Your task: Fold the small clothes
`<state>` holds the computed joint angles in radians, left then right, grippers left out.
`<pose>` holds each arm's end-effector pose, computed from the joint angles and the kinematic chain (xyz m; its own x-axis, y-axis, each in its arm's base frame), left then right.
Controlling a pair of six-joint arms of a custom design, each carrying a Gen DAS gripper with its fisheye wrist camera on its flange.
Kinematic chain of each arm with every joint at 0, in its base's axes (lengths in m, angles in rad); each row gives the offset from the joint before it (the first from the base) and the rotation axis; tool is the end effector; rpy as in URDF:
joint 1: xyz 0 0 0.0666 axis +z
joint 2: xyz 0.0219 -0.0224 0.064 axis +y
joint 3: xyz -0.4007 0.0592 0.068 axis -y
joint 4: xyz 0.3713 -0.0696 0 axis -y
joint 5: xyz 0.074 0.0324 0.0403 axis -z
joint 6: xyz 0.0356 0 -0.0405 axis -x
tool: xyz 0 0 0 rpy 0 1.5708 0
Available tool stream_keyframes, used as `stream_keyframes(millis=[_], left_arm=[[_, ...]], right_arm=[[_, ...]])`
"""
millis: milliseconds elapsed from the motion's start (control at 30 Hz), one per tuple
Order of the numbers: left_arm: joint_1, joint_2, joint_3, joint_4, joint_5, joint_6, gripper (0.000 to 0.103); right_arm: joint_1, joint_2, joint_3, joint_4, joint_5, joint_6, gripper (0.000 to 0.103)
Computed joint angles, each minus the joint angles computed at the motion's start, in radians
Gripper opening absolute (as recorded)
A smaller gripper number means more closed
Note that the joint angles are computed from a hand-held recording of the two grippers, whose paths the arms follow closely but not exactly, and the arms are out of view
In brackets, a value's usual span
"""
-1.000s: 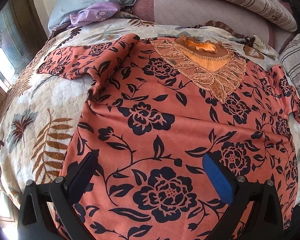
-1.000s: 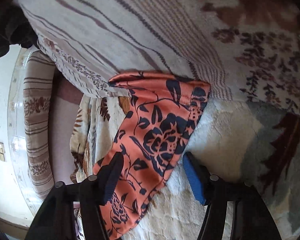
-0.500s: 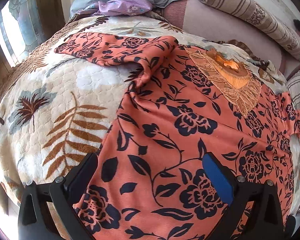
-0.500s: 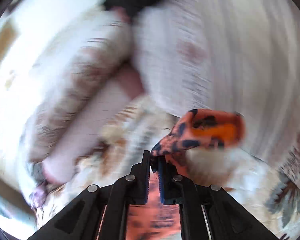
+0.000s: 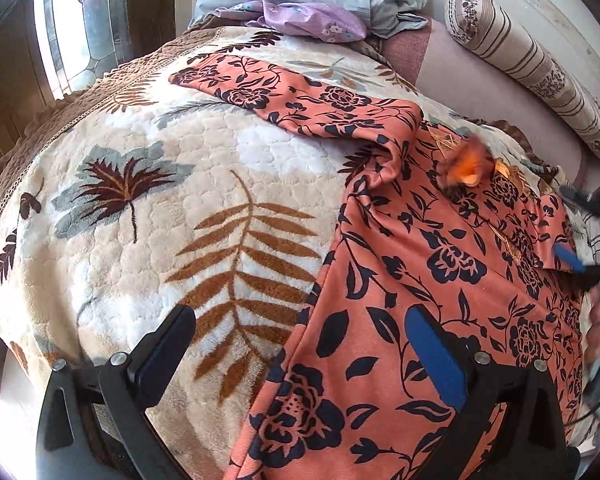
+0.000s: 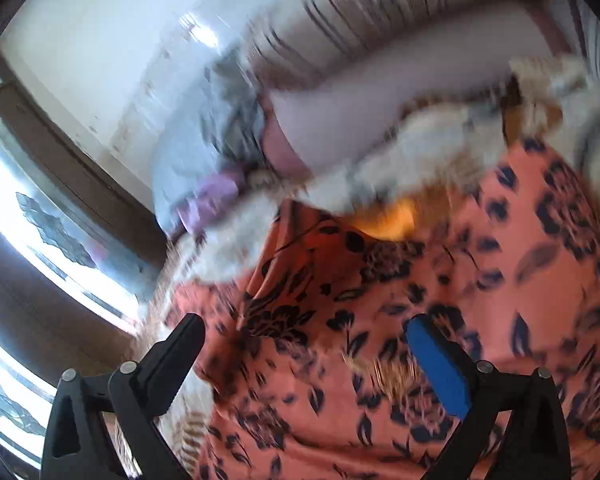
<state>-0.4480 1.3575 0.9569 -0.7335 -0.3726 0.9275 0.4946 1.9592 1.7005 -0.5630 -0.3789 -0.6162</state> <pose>0.3575 -0.1579 0.2946 -0.7017 -0.4896 -0.5176 -0.4947 0.8576 -0.1405 0.5821 0.3285 0.3022 -0.9090 0.1198 -0.3992 -0.1683 0.7707 0.6146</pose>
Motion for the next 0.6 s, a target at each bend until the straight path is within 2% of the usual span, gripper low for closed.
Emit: stream_keyframes(millis=[133,167,333,400,500,533,600], left_arm=[[0.010,0.018,0.027,0.028,0.004,-0.053,0.103],[0.016,0.033,0.045,0.043,0.029,-0.071,0.103],[0.035,0.148,0.185,0.172,0.192,-0.169,0.103],[0.060,0.214,0.251,0.225,0.297,-0.195,0.103],[0.103,0.327,0.358,0.252,0.441,-0.157,0.103],[0.116,0.359,0.384,0.264,0.467,-0.132,0.103],[0.130,0.412,0.425,0.267,0.469,-0.082,0.103]], right_arm=[[-0.036,-0.096,-0.216,0.130,0.006,0.003,0.099],[-0.050,-0.130,-0.269,0.166,0.016,0.004,0.099],[-0.100,-0.209,-0.389,0.230,0.027,0.055,0.099],[-0.105,-0.209,-0.415,0.256,0.016,0.064,0.099],[-0.106,-0.231,-0.508,0.401,0.011,0.095,0.099],[-0.100,-0.235,-0.518,0.416,0.021,0.110,0.099],[-0.096,-0.231,-0.512,0.410,0.031,0.115,0.099]])
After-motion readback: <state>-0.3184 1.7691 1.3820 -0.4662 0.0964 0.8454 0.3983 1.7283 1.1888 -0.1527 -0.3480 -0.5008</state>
